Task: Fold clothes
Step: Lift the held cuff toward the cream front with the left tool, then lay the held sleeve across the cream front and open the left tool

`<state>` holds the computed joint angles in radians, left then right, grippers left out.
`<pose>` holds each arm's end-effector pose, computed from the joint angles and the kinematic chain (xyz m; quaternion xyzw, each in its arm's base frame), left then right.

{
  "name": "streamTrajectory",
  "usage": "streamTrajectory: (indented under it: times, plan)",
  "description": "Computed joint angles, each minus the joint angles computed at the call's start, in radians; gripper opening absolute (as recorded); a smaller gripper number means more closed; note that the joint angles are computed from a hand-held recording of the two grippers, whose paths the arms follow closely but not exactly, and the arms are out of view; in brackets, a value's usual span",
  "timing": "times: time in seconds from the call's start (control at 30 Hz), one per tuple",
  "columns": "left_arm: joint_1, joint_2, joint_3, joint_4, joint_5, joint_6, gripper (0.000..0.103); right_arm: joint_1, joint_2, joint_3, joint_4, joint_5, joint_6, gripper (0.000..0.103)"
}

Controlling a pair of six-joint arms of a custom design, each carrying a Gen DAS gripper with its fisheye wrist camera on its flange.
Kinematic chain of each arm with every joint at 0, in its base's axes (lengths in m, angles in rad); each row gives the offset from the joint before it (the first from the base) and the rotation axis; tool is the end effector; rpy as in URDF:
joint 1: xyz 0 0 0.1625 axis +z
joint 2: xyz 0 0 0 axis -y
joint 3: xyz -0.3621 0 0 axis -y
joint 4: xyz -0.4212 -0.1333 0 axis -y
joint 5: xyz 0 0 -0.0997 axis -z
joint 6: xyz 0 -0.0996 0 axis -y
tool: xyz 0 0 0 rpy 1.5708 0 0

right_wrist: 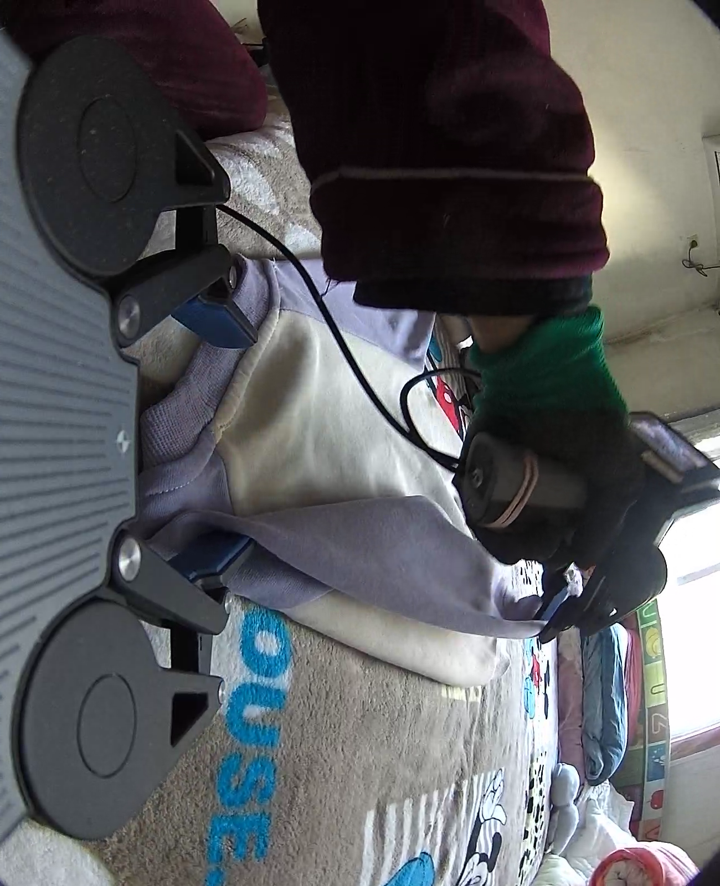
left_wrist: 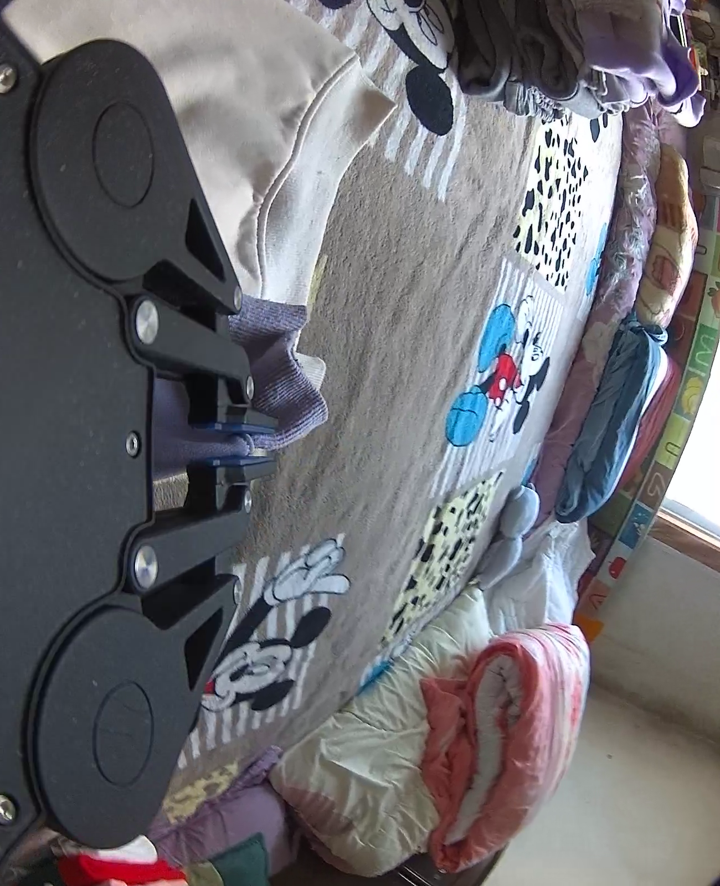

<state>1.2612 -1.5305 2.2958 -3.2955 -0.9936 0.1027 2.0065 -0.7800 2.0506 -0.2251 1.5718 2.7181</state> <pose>0.0435 -0.4800 0.2662 0.0455 0.8593 -0.4661 0.2054 0.2666 -0.2572 -0.1214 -0.4021 0.8780 -0.2596 0.0011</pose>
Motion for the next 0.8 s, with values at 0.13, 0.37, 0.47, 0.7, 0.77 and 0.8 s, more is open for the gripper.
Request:
streamTrajectory:
  times: [0.13, 0.37, 0.47, 0.7, 0.77, 0.8]
  plan:
    - [0.004, 0.048, -0.022, -0.007, 0.023, 0.027, 0.005, -0.007, -0.001, -0.003, 0.008, -0.011, 0.007, 0.073]
    - [-0.014, 0.11, -0.042, -0.021, 0.077, 0.102, 0.005, -0.016, 0.002, -0.007, 0.014, -0.025, 0.019, 0.073]
    - [-0.008, 0.116, -0.059, 0.053, 0.057, 0.134, 0.018, -0.016, 0.0, -0.007, 0.014, -0.025, 0.021, 0.073]
    - [-0.017, -0.042, 0.032, 0.014, 0.011, 0.233, 0.023, 0.017, -0.096, 0.1, -0.081, 0.03, 0.029, 0.072]
    - [-0.008, -0.09, 0.05, 0.05, -0.003, 0.261, 0.023, 0.042, -0.133, 0.146, -0.149, 0.066, 0.009, 0.072]
    - [-0.006, -0.097, 0.054, 0.055, -0.001, 0.283, 0.023, 0.058, -0.134, 0.155, -0.188, 0.082, -0.016, 0.072]
